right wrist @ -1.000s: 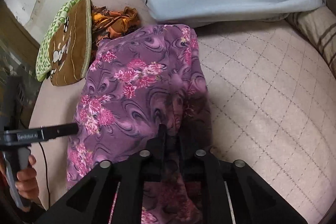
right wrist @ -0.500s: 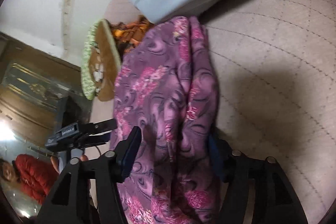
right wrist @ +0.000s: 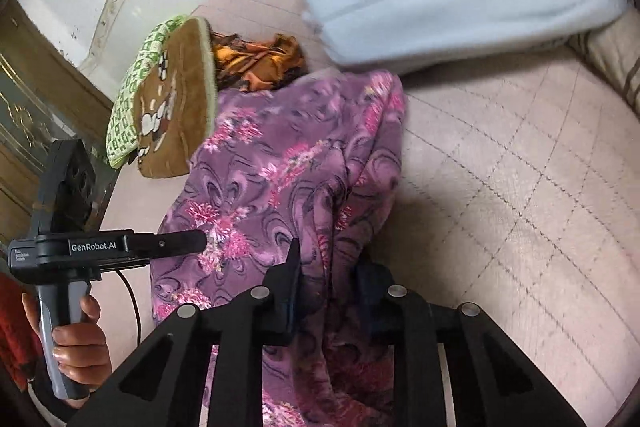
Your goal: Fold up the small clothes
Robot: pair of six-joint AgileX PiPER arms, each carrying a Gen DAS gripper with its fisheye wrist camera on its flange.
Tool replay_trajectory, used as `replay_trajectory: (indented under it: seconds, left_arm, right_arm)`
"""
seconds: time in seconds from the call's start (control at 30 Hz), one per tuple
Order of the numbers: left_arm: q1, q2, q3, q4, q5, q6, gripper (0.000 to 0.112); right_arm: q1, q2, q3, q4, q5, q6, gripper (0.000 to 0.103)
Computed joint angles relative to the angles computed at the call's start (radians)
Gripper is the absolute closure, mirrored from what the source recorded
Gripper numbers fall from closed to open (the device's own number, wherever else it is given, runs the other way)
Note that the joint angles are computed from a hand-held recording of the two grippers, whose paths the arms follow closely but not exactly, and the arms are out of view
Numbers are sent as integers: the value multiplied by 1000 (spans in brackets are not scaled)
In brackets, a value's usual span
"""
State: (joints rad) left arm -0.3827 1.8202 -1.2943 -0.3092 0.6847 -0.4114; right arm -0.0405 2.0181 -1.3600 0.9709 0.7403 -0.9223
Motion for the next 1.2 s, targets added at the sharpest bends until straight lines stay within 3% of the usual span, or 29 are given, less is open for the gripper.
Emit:
replay_trajectory:
  seconds: [0.17, 0.4, 0.5, 0.63, 0.7, 0.83, 0.9, 1.0, 1.1, 1.2]
  left_arm:
    - [17, -196, 200, -19, -23, 35, 89]
    - [-38, -475, 478, 94, -28, -91, 88]
    - [-77, -546, 582, 127, -52, -161, 88]
    - [-116, -599, 751, 122, -146, -212, 85]
    - [-171, -589, 793, 244, -189, -358, 76]
    - [-257, -587, 796, 428, -183, -553, 69]
    - [-307, -617, 765, 517, -111, -624, 69]
    - [-324, -669, 733, 603, -75, -687, 62]
    - [-282, -592, 655, 621, -76, -667, 57]
    - [-234, -460, 568, 610, -71, -604, 57]
  right_arm:
    - [16, -143, 127, 10, 10, -15, 81]
    - [55, -354, 407, 111, 25, -109, 81]
    - [77, -418, 541, 169, 17, -165, 81]
    - [97, -451, 694, 252, -8, -255, 80]
    - [111, -450, 753, 286, -61, -303, 79]
    - [103, -429, 800, 325, -135, -341, 63]
    - [67, -438, 786, 281, -93, -298, 62]
    - [26, -477, 767, 277, -55, -279, 60]
    - [57, -445, 692, 319, -45, -245, 59]
    - [126, -376, 610, 286, -111, -167, 59]
